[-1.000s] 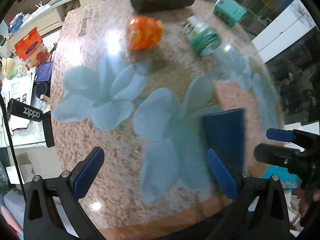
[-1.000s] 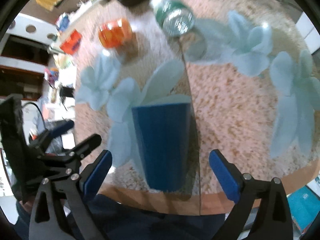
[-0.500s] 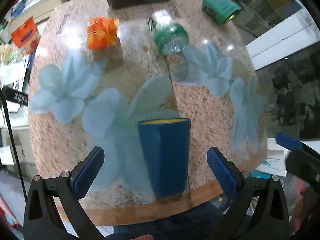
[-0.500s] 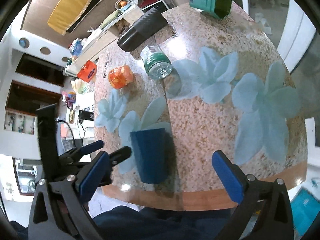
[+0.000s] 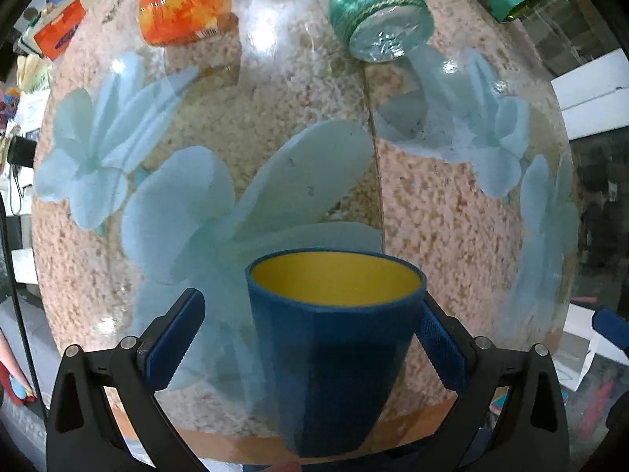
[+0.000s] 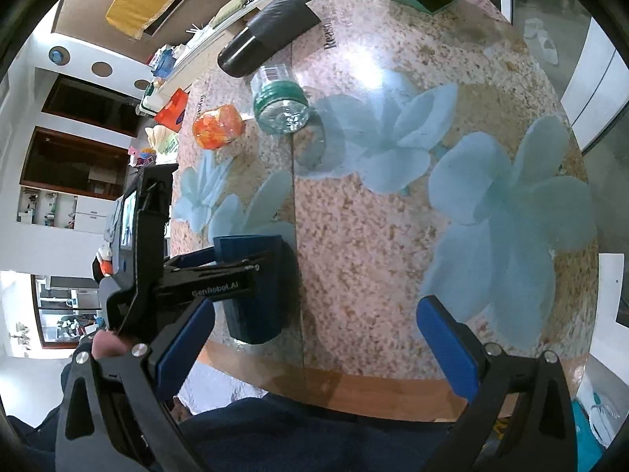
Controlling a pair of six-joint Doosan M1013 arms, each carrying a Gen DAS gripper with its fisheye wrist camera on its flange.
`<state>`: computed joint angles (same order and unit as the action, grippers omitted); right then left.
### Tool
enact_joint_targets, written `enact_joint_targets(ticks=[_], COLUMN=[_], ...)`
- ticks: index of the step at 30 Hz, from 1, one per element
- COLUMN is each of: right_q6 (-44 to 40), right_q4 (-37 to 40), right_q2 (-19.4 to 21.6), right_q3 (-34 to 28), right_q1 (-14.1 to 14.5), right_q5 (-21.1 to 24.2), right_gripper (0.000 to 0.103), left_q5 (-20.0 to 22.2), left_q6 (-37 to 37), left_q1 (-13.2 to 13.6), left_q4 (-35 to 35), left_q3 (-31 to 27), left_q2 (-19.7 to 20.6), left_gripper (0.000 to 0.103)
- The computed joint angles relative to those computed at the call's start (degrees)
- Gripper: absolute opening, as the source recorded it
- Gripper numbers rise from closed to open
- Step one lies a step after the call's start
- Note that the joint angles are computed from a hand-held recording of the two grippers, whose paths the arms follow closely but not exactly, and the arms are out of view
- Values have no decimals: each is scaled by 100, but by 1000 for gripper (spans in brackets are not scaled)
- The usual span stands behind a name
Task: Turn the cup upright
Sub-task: 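Close the left gripper around the upright blue cup, then lift the blue cup with the left gripper, tilting its rim toward the gripper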
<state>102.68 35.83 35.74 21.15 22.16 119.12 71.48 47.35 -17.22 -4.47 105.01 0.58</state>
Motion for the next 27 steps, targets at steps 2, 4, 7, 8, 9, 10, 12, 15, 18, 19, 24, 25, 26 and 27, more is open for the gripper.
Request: enact_joint_targets(ticks=[2, 4, 7, 8, 9, 10, 12, 15, 18, 19, 24, 25, 26, 27], right_q6=[51, 56, 4, 5, 15, 28, 54, 84, 53, 10, -266, -369, -429, -541], right_q4=[10, 68, -46, -13, -19, -32, -34, -75, -79, -81, -16, -18, -42, -84], right_q2=[13, 47, -2, -5, 9, 5, -17, -79, -126, -156, -241, -265, -274, -301], right_q3=[49, -49, 198, 172, 158, 168, 184, 256, 302, 337, 429, 452, 461, 507], right_q1=[35, -18, 81, 55, 62, 74, 81, 120, 142, 140, 158, 161, 169, 181], right_q5=[-57, 16, -181, -168, -175, -188, -199, -275, -398, -479, -888, -1005, -1081, -1248], right_gripper=[103, 103, 103, 103, 103, 103, 103, 103, 103, 103, 103, 103, 103, 103], left_q5=[-48, -31, 52, 13, -19, -72, -191, -333, -599, -666, -1081, -1145, -1198, -1294], left_q6=[37, 55, -46, -93, -120, -146, -169, -223, -388, -431, -810, -925, -991, -1128], left_q1=[37, 51, 32, 18, 14, 13, 26, -17, -68, -88, -385, -475, -515, -598], left_q4=[-148, -259, -264, -241, -265, -308, -346, -126, 195, 289, 1257, 1568, 1806, 2108], left_q3=[39, 90, 124, 157, 174, 203, 255, 302, 315, 319, 270, 269, 274, 276], left_q2=[39, 65, 110, 88, 83, 64, -14, -180, -356, -415, -719, -769, -823, -862], left_gripper=[103, 100, 76, 76, 76, 76, 76, 76, 75, 75, 75, 75, 75, 75])
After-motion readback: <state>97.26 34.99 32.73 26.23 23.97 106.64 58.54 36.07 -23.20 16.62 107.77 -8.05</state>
